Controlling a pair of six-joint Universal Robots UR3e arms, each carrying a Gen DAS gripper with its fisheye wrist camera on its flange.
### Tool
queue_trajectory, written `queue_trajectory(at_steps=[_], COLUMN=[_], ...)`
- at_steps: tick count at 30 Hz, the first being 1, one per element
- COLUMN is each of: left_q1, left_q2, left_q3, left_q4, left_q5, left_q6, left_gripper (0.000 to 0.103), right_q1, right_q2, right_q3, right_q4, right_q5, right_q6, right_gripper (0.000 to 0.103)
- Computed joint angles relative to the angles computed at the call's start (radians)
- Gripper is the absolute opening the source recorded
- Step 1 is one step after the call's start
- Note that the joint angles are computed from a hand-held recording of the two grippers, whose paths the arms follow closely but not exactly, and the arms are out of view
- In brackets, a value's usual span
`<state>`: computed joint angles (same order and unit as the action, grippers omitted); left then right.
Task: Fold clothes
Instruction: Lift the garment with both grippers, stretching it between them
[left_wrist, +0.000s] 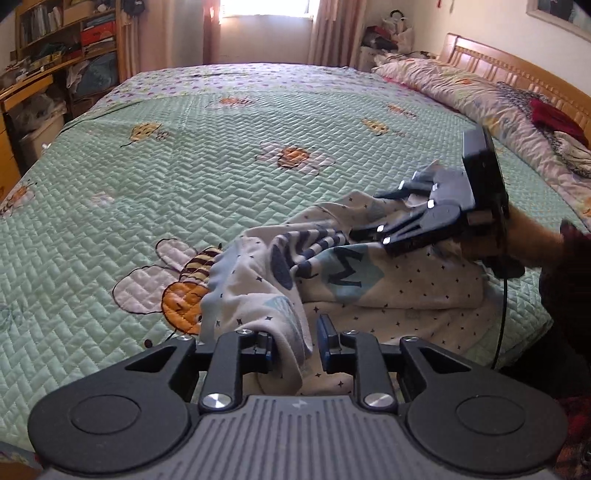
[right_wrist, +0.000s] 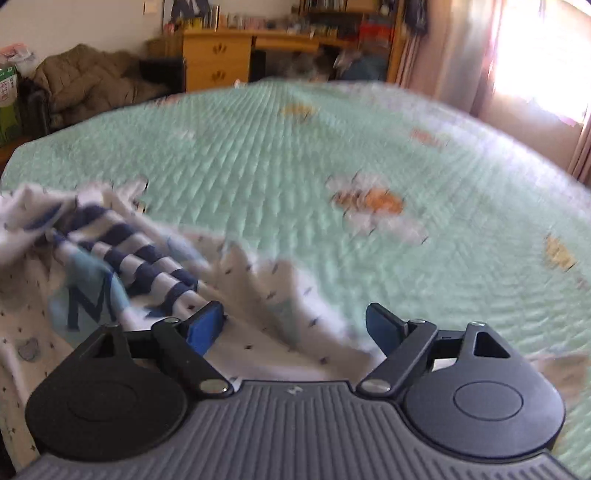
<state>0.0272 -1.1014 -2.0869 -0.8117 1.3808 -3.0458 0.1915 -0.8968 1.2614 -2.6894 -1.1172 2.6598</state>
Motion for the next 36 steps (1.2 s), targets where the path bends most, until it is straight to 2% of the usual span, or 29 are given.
queue_trajectory(at_steps=[1, 2, 3, 4, 8, 11, 16, 19, 24, 27, 30, 33, 36], left_q1=[-0.013, -0.025, -0.037, -0.049, -0.092, -0.123, -0.163, -0.193, -0.348, -0.374, -0.352, -0.354, -0.359], left_q2=[-0.015, -0.032, -0.050, -0.069, -0.118, -0.143, -0.190, -0.257, -0.459, -0.532, -0.559, -0.676, -0.866], left_q3=[0.008, 0.018, 0.029, 0.040, 0.075, 0.105, 0.152, 0.195, 0.336, 0.441, 0.545, 0.777, 1.091], left_q4=[0.006, 0.013, 0.019, 0.028, 0.077, 0.109, 0.160, 0.196, 0.265, 0.274, 0.290, 0.258, 0.233], left_q5=[0.026, 0.053, 0.082, 0.112, 0.229, 0.286, 0.295, 0.255, 0.390, 0.435, 0.419, 0.427, 0.429], left_q6=[-0.018, -0.040, -0.063, -0.089, -0.166, -0.186, -0.180, -0.159, -0.112, -0.110, -0.095, -0.043, -0.002], left_gripper=[0.025, 0.025, 0.025, 0.025, 0.023, 0.021, 0.021, 0.021, 0.016, 0.012, 0.012, 0.012, 0.012], right_q1=[-0.003, -0.003, 0.002, 0.007, -0.045, -0.117, -0.375, -0.524, -0.552, -0.534, -0.546, -0.561, -0.512], right_q2=[-0.006, -0.017, -0.041, -0.069, -0.228, -0.393, -0.696, -0.790, -0.809, -0.793, -0.804, -0.782, -0.650], right_q3=[0.045, 0.090, 0.151, 0.219, 0.528, 0.733, 0.913, 0.926, 0.925, 0.908, 0.893, 0.839, 0.704], right_q4=[-0.046, -0.096, -0.165, -0.245, -0.569, -0.749, -0.879, -0.870, -0.816, -0.832, -0.872, -0.903, -0.952], right_q5=[0.034, 0.049, 0.042, 0.028, 0.118, 0.191, 0.366, 0.440, 0.384, 0.361, 0.360, 0.326, 0.191], right_q6=[0.016, 0.034, 0.047, 0.057, 0.179, 0.260, 0.442, 0.510, 0.482, 0.489, 0.524, 0.554, 0.609], right_gripper=[0.043, 0.033, 0.018, 0.013, 0.011, 0.008, 0.006, 0.006, 0.006, 0.006, 0.006, 0.006, 0.006])
